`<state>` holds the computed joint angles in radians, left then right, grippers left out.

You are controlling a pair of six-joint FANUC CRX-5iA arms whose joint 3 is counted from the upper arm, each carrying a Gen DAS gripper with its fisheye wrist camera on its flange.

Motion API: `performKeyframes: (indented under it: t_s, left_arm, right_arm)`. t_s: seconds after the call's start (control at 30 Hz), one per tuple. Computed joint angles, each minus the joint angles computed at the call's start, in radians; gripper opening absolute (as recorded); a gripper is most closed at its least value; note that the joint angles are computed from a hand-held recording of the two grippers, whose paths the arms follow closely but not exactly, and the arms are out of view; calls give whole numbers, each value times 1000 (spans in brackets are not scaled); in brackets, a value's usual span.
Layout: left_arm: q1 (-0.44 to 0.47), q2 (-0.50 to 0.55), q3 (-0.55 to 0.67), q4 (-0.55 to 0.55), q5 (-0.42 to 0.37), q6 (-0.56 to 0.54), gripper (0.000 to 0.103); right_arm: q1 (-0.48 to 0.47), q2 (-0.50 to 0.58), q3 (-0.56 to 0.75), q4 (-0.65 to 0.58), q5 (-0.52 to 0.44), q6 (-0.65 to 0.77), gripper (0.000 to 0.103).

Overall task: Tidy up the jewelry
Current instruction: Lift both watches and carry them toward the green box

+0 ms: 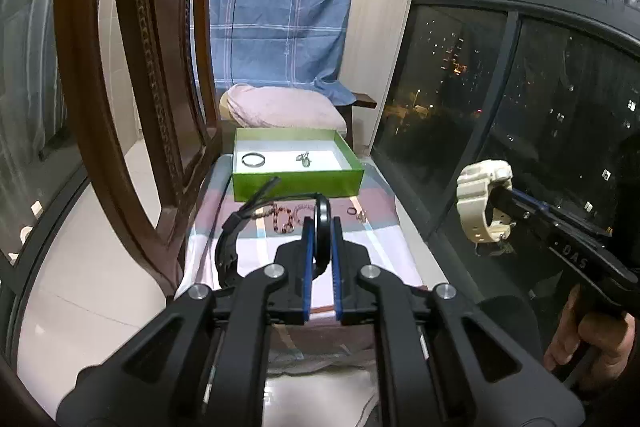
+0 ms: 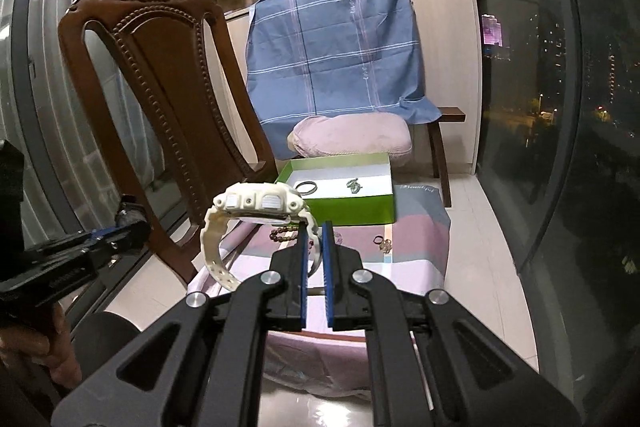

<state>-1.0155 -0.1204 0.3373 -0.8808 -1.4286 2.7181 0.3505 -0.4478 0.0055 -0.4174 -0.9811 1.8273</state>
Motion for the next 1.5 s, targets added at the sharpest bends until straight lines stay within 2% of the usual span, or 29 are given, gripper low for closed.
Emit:
performKeyframes:
  t_s: [0.33,0.67,1.03,1.5]
  left_arm:
    - [-65,16,32,-38,-50,18,8]
    - [-61,18,37,-28,-51,9,8]
    - [16,17,9,50,-2,-13,8]
    - [160,22,-15,153,103,-84,8]
  right_arm:
    - [-15,-39,-10,-13,-2,10,7]
    - [-36,-44,-10,-42,-13,30,7]
    - [-35,16,19,-36,-34,22,7]
    - [-25,119,63,-30,2,17,7]
